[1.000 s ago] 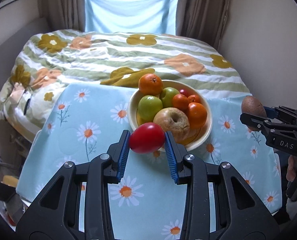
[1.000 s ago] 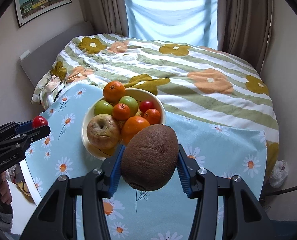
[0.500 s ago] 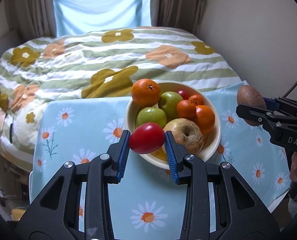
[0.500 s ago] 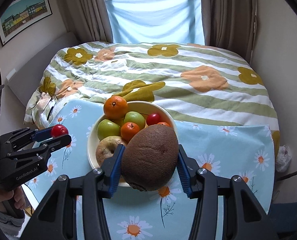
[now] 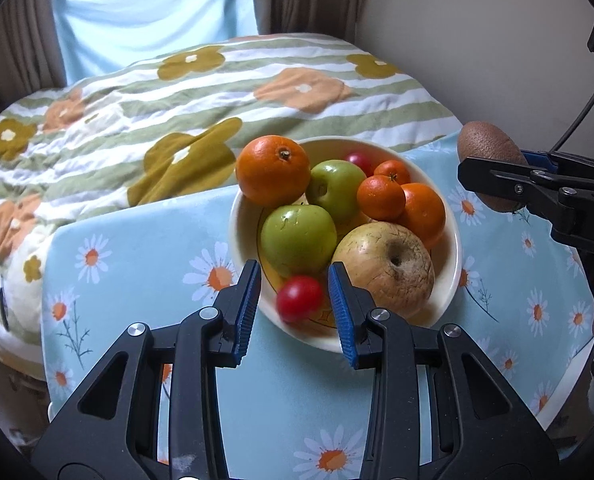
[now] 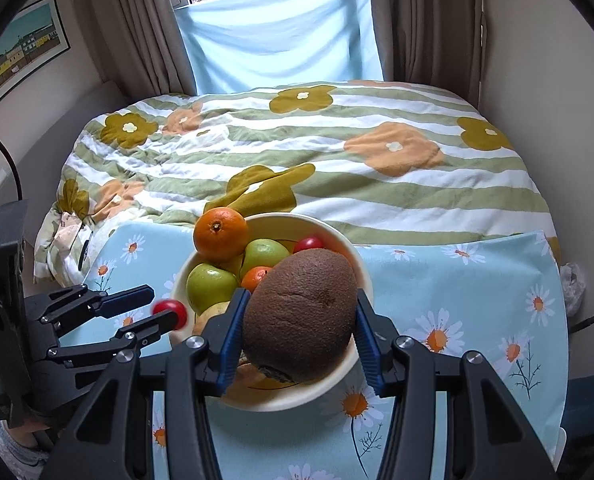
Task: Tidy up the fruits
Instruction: 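Place the cherry tomato in the bowl and open left while right carries kiwi over, then lower the kiwi into the bowl and open the right gripper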
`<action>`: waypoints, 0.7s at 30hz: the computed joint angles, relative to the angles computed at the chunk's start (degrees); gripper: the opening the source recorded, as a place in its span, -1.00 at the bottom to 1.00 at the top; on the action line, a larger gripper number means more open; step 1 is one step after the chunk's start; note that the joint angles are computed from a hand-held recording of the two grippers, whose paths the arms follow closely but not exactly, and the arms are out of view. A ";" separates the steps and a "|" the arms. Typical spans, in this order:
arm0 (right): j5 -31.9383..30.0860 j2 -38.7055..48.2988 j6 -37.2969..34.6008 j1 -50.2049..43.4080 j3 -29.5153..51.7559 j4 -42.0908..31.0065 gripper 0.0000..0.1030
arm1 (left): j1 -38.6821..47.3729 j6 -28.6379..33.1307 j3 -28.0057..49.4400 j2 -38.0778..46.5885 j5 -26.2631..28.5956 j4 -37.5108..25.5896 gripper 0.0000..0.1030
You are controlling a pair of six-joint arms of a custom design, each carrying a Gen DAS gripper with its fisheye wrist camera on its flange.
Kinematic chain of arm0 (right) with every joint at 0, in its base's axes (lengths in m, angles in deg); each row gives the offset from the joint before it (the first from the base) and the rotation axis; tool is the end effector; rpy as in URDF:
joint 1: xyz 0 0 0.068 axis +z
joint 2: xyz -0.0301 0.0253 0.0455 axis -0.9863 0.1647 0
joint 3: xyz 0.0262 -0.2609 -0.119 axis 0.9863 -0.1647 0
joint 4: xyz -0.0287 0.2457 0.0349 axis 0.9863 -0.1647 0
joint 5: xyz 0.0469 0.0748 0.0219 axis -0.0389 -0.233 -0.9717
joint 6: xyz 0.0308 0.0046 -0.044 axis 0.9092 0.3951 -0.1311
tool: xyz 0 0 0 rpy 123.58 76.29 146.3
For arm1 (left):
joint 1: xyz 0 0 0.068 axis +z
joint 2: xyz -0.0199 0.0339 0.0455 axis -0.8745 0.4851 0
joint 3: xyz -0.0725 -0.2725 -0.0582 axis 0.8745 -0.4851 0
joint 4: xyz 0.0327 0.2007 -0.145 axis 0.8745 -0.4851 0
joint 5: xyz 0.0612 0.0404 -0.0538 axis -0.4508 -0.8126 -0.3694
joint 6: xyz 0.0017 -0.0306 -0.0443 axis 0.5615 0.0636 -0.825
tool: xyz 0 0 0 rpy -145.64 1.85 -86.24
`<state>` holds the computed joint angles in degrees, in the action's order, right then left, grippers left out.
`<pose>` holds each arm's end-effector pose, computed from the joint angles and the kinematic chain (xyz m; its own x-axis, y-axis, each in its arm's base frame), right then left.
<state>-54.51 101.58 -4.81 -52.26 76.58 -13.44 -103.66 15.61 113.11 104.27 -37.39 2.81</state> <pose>0.2223 0.1181 0.2300 -0.8025 -0.0786 -0.5914 -0.2178 0.9615 0.1677 0.2264 -0.2005 0.1880 -0.7930 0.2307 -0.5639 0.3247 0.9432 -0.0707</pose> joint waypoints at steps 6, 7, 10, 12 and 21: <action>0.48 0.84 0.46 -1.20 0.56 0.02 -0.10 | 2.35 -0.03 0.24 0.17 3.03 -0.19 -0.16; 0.51 0.93 0.33 -1.44 0.79 -0.16 -0.10 | 2.67 -0.11 0.09 -0.17 3.00 -0.34 0.07; 0.10 1.31 -0.46 -2.35 1.65 -0.63 -0.10 | 3.04 -0.75 -1.76 -3.00 0.95 1.17 1.00; -0.01 1.75 -1.11 -2.74 2.21 -0.77 -0.10 | 3.11 -0.66 -2.36 -5.07 -0.09 1.31 1.00; -5.78 7.27 -6.16 -6.86 5.27 0.96 -0.10 | 2.93 -1.58 -1.64 -7.33 -3.43 -3.11 1.00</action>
<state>-60.29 108.85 -10.97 -59.11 81.86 -12.47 -100.74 14.03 111.47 96.94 -40.82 -0.30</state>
